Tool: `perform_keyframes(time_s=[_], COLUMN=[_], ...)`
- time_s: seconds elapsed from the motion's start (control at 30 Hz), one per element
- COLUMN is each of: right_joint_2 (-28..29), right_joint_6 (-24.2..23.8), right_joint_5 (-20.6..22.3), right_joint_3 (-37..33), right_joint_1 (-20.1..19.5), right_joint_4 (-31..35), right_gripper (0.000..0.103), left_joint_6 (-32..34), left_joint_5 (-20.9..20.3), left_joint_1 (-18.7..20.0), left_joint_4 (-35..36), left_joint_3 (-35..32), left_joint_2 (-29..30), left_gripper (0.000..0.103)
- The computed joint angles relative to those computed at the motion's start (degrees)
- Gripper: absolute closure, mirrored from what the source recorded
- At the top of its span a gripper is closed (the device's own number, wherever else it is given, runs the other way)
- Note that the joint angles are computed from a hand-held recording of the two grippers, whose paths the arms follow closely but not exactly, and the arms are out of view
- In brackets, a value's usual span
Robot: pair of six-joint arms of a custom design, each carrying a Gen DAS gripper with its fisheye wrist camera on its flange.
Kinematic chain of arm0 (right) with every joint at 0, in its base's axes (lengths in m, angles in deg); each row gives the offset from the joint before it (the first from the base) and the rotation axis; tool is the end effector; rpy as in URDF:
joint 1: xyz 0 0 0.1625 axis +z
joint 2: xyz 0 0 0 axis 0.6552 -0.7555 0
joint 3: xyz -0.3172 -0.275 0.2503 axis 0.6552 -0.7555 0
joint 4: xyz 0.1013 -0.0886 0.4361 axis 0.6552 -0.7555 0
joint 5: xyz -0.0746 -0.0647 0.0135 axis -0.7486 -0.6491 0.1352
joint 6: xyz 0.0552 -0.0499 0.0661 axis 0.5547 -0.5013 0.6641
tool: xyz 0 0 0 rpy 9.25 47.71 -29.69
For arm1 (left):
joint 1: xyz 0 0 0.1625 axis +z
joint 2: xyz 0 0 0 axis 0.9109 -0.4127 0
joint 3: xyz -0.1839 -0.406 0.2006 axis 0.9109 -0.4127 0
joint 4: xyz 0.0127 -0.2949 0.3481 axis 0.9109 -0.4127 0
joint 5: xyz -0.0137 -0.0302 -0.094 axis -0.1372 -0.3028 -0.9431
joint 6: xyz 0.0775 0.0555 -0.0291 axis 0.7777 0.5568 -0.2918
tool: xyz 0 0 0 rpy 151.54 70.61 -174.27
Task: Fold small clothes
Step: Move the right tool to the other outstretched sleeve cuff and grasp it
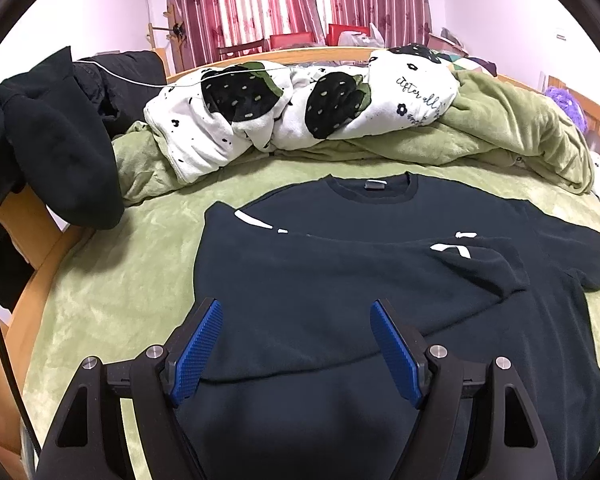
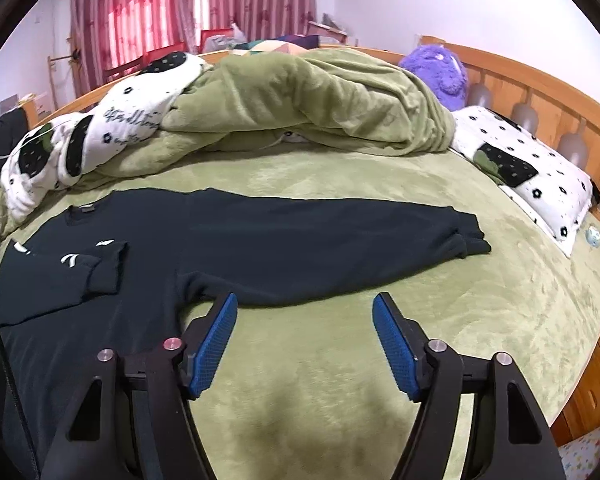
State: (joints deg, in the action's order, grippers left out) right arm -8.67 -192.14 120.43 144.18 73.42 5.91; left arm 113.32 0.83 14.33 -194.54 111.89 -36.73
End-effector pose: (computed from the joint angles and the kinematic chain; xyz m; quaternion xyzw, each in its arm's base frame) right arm 0.3025 -0.5754 0.0823 -0.1155 -0.7683 0.4510 0.4393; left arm 0.0448 -0.7921 0.4422 0.2952 0.8366 -0.3191 0.3334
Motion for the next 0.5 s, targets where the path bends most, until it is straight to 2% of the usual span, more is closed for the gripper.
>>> perform_keyframes(time_s=[0.07,0.2,0.4,0.5], right_joint_2=[-0.8,-2.1,-4.2,-4.2], right_joint_6=[0.9,3.9,1.0,3.2], right_joint_5=[-0.7,-4.2,-9.9,-13.8], right_joint_3=[1.2,3.6,8.0,7.8], right_joint_1=[-1.0,-3.8,-8.8,-11.7], right_joint_4=[-1.1,-1.9,-10.0,-9.5], right_gripper=[0.043,0.044,0.043,0.043], left_joint_6=[-0.9,-3.0,-2.6,-3.3], left_joint_5=[-0.5,-1.3,-0.6,-1.2], left_joint_1=[0.0,0.0,-0.2,0.1], left_joint_4=[0.3,1.5,-1.0,-0.1], left_joint_3=[-1.0,-2.6,-3.9,-5.2], left_joint_2=[1.0,3.1,6.9,8.6], left_gripper=[0.028,0.028,0.028,0.028])
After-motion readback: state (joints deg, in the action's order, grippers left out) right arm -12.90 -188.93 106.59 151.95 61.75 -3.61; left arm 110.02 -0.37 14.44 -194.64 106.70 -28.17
